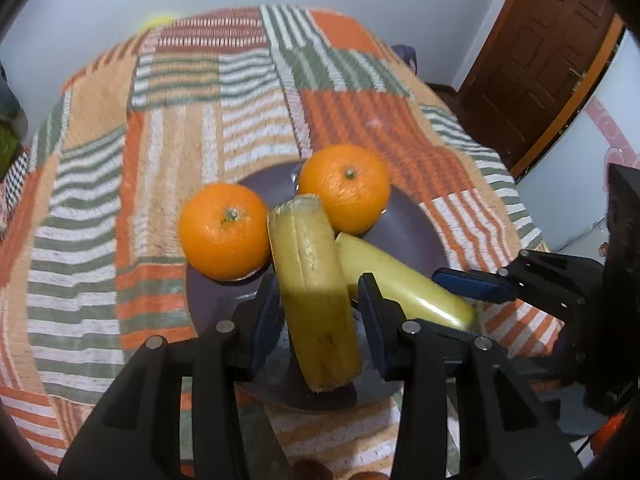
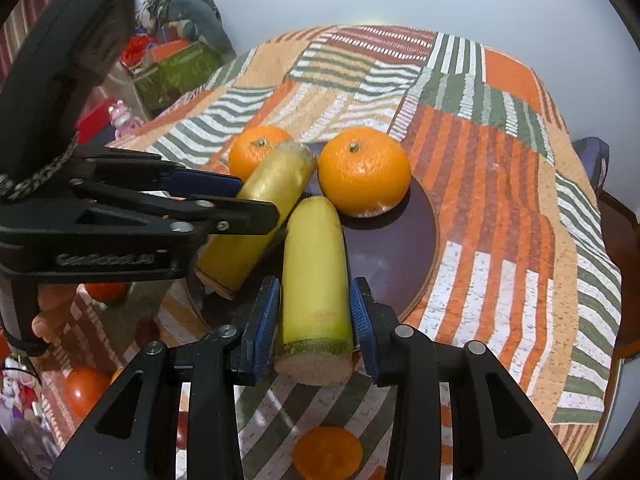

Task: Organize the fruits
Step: 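Open both tools to release the gourds onto the plate, then move the right tool toward a small tangerine while the left tool closes on a red tomato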

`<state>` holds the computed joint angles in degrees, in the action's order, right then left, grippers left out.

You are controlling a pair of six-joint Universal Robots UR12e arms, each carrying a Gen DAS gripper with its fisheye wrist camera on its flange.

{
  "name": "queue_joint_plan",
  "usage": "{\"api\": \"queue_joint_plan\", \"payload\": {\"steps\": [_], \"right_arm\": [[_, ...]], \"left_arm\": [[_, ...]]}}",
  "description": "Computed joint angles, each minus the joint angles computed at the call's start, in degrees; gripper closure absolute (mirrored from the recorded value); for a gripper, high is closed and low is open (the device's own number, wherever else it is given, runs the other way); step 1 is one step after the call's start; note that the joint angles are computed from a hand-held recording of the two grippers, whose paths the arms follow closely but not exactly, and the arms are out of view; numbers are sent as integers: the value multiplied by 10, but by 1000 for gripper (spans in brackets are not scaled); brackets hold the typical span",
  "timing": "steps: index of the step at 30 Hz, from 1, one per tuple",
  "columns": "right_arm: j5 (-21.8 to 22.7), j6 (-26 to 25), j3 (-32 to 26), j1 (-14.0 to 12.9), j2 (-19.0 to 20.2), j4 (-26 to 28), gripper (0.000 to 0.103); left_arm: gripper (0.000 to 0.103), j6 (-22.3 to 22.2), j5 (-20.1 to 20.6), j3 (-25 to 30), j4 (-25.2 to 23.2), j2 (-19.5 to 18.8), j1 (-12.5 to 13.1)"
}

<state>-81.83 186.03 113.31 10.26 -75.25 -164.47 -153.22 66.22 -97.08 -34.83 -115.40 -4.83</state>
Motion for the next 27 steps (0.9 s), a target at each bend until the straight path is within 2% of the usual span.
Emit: {"api": "queue_joint_plan", "payload": {"steps": [5, 9, 14, 24, 25, 27], "right_arm": [[-5, 18, 9, 1, -15, -16, 69], [-17, 24, 17, 5, -31, -23, 69], [-33, 33, 32, 11, -55, -32, 69], [-63, 58, 71, 25, -100, -40, 69], [-65, 61, 74, 26, -104, -40, 68], [-74, 66, 83, 29, -112, -41, 58]], "left_arm": [[63, -1, -7, -33, 49, 34, 5], [60, -11, -15, -50, 64, 56, 13], [60, -21, -3, -78, 97, 82, 20], [54, 2, 7, -140, 99, 135, 39], [52, 8, 10, -146, 91, 139, 41], [51, 18, 14, -153, 71, 145, 44]]}}
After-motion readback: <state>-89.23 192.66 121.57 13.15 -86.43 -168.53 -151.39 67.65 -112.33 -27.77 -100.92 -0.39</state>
